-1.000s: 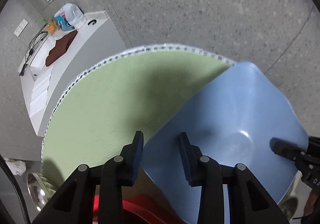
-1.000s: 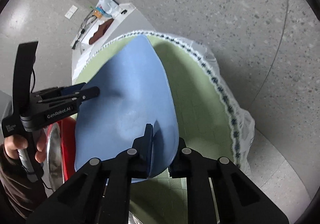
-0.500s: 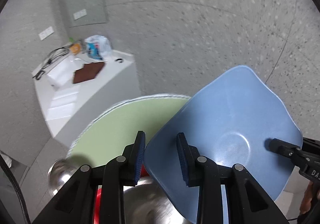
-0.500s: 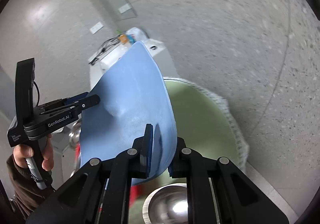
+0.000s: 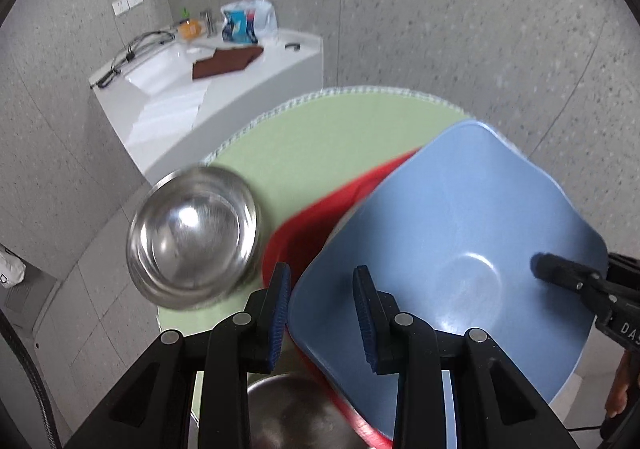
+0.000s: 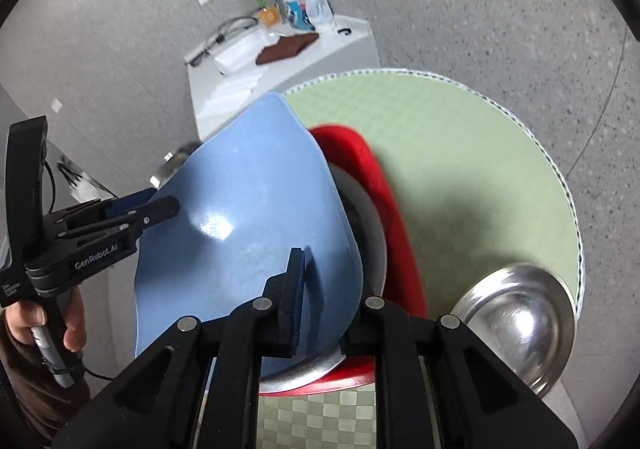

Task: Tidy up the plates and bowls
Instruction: 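Lower the blue plate into the red basin onto the steel bowl, release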

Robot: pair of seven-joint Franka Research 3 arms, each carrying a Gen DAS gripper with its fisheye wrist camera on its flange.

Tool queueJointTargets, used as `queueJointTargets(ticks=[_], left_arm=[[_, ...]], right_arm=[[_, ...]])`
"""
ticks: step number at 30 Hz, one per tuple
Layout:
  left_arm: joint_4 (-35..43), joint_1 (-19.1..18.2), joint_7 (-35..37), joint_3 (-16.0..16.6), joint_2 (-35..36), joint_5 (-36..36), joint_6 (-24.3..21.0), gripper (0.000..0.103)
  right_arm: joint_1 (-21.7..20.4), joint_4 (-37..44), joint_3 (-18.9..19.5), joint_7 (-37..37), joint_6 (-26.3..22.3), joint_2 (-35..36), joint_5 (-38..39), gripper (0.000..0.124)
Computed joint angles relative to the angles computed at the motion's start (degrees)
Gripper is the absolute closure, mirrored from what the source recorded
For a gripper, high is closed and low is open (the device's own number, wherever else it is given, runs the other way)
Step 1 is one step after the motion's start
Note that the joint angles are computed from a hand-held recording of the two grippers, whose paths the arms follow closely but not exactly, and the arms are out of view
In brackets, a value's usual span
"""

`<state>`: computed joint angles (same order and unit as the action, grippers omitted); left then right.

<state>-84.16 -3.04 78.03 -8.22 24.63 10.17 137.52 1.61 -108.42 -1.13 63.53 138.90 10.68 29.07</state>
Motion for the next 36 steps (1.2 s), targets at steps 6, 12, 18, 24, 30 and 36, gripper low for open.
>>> queueJointTargets(ticks=[6, 12, 18, 24, 30, 36], left_arm=[[2.08, 1.78, 4.63, -1.18, 2.84, -3.15, 0.1, 0.075], [1.68, 2.78, 7.77, -1.71, 3.5, -5.38, 0.85, 0.075], [-2.75, 2.77, 6.79, -1.31, 0.75, -6.21, 4.5, 0.061], [-10.12, -1.55, -5.78, 2.45, -5.12, 2.47, 10.12, 0.046], [-16.48, -7.0, -25.45, 3.68, -11.67, 16.82, 12.46, 0.035], [-19.22, -11.11, -39.55, -0.7, -12.99, 19.5, 14.05, 0.026]], right_arm=[[1.93, -3.73, -0.57, 5.09, 5.91, -0.59, -5.87, 0.104], [3.59, -7.01, -1.08, 11.5, 11.42, -1.48, -13.18, 0.097], [4.18, -9.59, -0.73, 13.98, 13.74, -3.4, -16.07, 0.063], [2.66, -10.7, -0.53, 9.92, 14.31, -5.1, -12.45, 0.056], [-0.37, -9.33, -0.85, -2.86, 10.95, -6.05, -1.68, 0.056], [-4.53, -8.5, -4.19, -10.82, 8.66, -7.23, -0.72, 0.054]])
